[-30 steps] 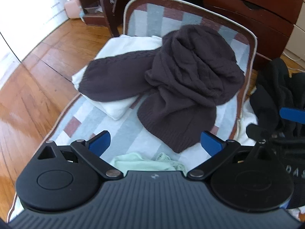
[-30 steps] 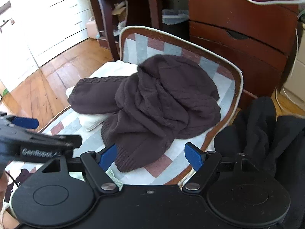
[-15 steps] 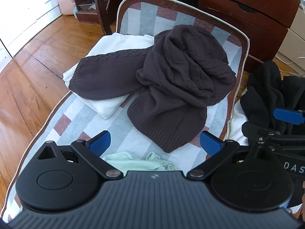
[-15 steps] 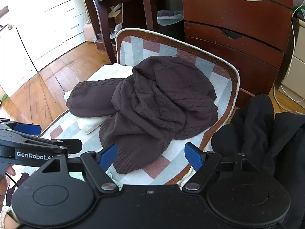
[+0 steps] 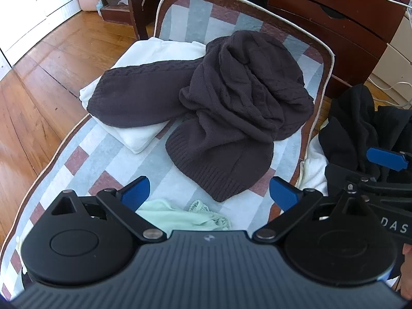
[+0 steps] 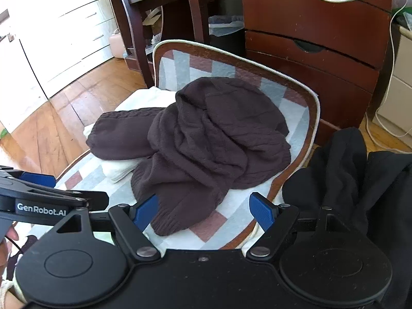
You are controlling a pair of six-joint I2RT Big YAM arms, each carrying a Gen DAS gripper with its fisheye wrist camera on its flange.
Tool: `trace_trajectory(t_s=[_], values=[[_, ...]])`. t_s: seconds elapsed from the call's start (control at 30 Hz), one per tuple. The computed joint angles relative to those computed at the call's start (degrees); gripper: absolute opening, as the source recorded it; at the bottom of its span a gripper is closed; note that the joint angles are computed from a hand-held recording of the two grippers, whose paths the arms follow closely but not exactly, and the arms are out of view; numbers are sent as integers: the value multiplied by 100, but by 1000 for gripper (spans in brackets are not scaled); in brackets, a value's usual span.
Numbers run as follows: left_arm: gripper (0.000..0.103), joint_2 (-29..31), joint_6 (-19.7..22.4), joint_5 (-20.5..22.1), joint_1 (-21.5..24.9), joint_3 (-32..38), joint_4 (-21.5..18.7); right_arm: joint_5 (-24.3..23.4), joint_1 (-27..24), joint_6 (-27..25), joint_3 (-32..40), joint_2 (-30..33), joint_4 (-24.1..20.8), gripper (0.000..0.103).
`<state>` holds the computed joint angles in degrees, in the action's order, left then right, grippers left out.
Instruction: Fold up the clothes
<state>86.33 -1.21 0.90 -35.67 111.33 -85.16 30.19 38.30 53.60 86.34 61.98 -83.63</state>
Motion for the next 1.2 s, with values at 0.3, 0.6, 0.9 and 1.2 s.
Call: trace_trajectory(t_s=[0.3,0.6,0.9,1.2], values=[[101,2,-14,158,58,-24,-43,-78,7,15,-6,-22,32,82],[101,-25,-299,156,156,-44,67,-3,43,97,-22,-26,18,82],[101,34,-309,214,141,-22,-27,-97,-22,23,-70,-46,73,82],[100,235,-555,547,234,203,-88,-330,-217,-239,-483,-328,725,82]])
